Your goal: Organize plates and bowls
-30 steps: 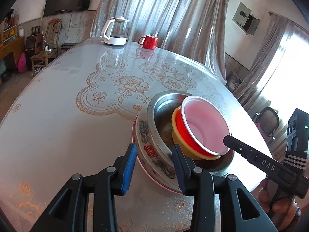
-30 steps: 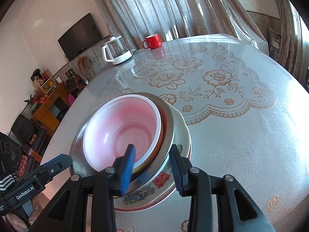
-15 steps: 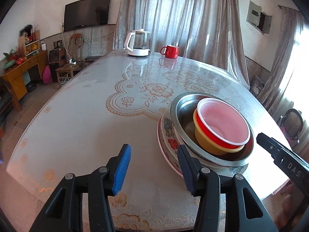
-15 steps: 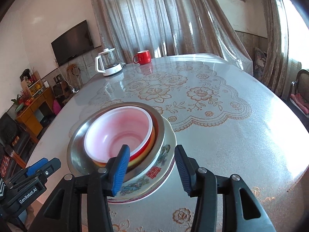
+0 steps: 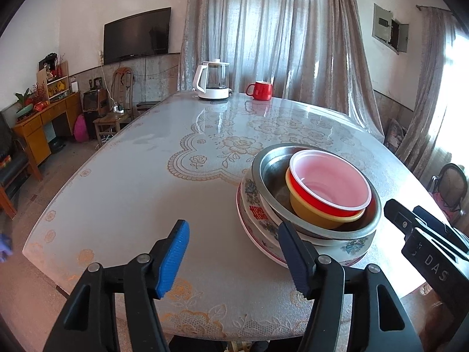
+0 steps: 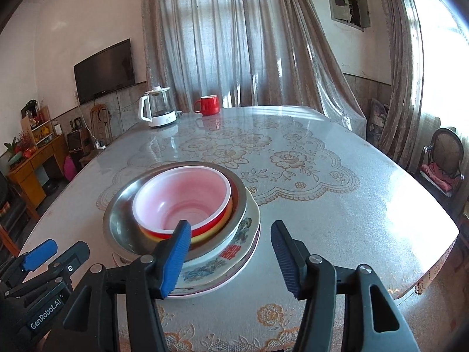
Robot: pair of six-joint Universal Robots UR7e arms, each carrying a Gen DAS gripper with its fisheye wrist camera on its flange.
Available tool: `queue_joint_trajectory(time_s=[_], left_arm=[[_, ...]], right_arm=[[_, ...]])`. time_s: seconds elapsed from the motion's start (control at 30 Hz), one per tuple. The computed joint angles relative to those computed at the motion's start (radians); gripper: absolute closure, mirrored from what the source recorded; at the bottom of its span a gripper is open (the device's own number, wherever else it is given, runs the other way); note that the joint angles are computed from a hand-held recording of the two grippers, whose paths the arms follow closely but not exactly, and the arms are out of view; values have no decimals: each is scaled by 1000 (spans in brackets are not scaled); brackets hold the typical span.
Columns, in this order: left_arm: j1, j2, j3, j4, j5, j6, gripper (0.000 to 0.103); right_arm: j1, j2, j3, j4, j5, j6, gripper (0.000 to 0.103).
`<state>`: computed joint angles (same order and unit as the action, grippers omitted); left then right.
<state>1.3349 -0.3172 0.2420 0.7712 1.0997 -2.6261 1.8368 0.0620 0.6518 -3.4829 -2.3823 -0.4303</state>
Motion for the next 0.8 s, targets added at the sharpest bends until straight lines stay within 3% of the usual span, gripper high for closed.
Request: queue_joint_trajectory(time_s=[0.37,0.8], left_arm=[[-4,-52,114,-73,-6,13,29],[-4,-48,102,-64,-3,11,22]], right_arm=[[2,-6,19,-6,3,-4,45],[2,-6,17,20,8,-1,45]])
